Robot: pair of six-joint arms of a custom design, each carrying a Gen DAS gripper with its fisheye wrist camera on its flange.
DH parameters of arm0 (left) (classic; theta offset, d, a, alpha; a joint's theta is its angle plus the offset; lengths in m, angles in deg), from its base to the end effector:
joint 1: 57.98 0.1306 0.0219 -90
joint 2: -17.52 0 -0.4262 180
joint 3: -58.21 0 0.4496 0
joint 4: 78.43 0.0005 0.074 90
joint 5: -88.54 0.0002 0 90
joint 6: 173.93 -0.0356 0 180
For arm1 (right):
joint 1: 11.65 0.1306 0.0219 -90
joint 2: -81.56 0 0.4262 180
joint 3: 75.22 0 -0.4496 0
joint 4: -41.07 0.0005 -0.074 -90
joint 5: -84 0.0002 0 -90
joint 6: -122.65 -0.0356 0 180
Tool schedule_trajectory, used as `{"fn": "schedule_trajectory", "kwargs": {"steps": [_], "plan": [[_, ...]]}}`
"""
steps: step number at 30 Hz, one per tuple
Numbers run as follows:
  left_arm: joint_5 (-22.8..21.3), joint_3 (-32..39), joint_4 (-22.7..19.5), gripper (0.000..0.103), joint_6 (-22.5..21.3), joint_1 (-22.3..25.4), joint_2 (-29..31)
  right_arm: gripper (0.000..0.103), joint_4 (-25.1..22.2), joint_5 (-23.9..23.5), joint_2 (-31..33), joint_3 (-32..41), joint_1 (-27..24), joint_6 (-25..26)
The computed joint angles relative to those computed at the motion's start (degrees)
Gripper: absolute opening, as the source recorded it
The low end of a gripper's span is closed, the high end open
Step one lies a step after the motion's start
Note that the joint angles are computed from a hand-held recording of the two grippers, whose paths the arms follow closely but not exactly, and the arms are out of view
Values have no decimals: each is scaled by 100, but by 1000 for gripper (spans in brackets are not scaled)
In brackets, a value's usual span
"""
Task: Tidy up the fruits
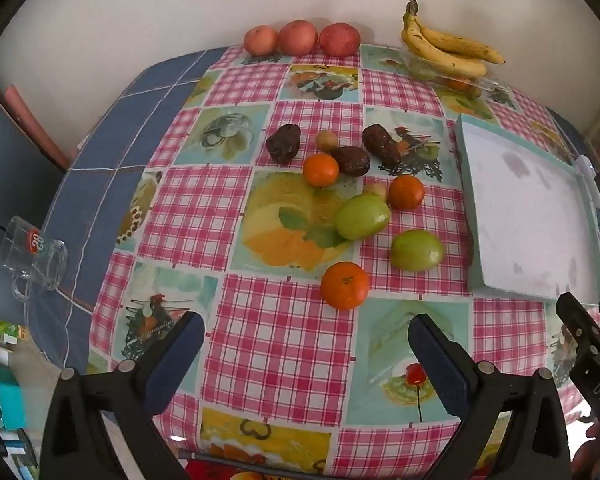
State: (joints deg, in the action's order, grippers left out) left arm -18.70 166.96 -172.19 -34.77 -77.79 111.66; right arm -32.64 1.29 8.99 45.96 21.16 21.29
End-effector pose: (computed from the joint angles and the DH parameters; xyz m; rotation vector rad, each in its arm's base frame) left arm 0.4812 -0.1627 0.5630 -0.7509 2.7078 0.2000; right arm 0.5413 0.3430 0.5494 -0.4414 2.5700 0.1091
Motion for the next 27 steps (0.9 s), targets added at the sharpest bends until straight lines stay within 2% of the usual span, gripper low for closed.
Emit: {"fn": "schedule_trajectory", "kwargs": {"steps": [4, 5, 6, 8, 27], "plan": [[68, 71, -28, 103, -11, 47, 58, 85, -88, 2, 52, 64, 29, -183], [-67, -20, 77, 103, -43, -16, -39, 85, 9, -284, -7, -2, -60, 16], [-63, -22, 73, 103, -46, -10, -42, 85, 7, -303, 3, 15, -75, 31], [-56, -32, 71, 103, -47, 6, -57, 85, 90, -145, -37, -60, -5, 32], [-78, -56, 57, 103, -70, -30, -37, 85, 153, -158, -62, -93, -26, 26]]}}
